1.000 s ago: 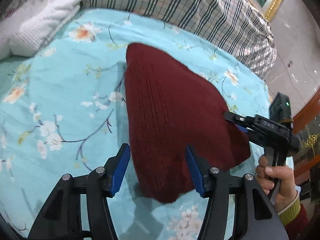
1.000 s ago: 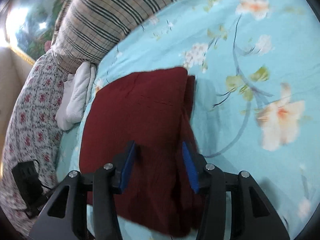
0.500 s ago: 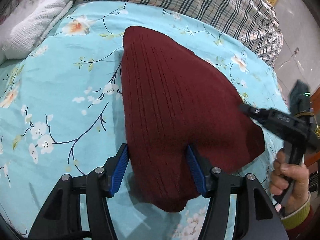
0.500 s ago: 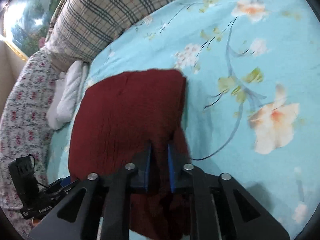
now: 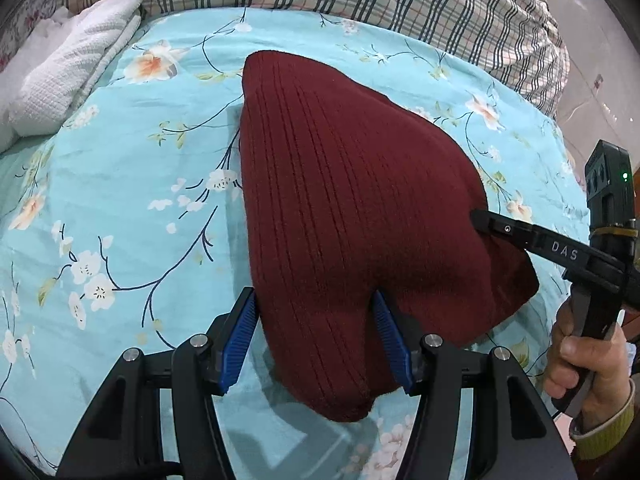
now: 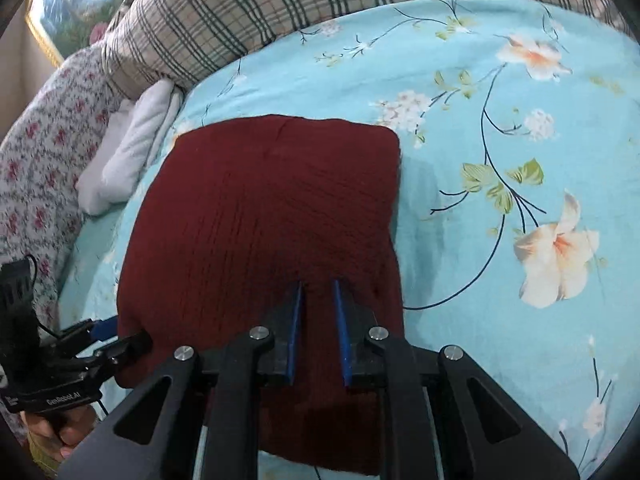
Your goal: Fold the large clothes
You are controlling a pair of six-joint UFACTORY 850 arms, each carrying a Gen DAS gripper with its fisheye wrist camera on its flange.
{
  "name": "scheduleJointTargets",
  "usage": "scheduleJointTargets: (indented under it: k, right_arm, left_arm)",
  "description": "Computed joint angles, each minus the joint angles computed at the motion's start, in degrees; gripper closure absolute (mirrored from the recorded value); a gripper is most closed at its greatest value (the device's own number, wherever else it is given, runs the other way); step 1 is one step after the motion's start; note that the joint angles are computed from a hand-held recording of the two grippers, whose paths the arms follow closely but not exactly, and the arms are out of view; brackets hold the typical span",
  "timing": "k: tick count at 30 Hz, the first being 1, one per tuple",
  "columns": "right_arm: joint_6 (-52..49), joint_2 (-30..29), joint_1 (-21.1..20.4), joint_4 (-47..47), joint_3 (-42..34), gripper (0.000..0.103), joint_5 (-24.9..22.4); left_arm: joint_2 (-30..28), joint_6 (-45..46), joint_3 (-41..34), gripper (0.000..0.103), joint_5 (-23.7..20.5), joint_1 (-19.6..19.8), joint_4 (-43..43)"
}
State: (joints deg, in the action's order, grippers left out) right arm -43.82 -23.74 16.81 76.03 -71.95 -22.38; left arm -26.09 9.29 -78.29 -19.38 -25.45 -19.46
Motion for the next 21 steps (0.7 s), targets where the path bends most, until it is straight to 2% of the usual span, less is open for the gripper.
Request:
scheduleJointTargets:
  k: [10, 15, 17, 19, 21]
  right_arm:
    - [0.1, 0.2, 0.4, -0.1, 0.1, 0.086, 0.6]
    - [-5.5, 4.2, 1.2, 5.5, 3.5, 0.086, 1.6]
    - [-3.4, 4.6, 1.7, 1.5, 3.6, 0.086, 2.0]
    - [4.4, 3.6, 2.5, -7.9, 3.0, 0.086, 2.8]
    - [5.7, 2.6, 2.5, -8.8, 2.8, 0.086, 1.5]
  left_arm:
    - [-0.5, -6.0, -0.6, 0.043, -0.1, -0.8, 6.2]
    - [-0.8, -5.1, -1.1, 0.042, -0.6, -0.5, 5.6]
    - [-0.8, -5.6, -1.0, 0.042, -0.4, -0.6, 6.2]
    - [-0.7, -6.8, -0.9, 0.042, -0.1, -0.9, 7.9]
    - [-0.6, -8.2, -0.7, 0.042, 0.1, -1.2, 9.8]
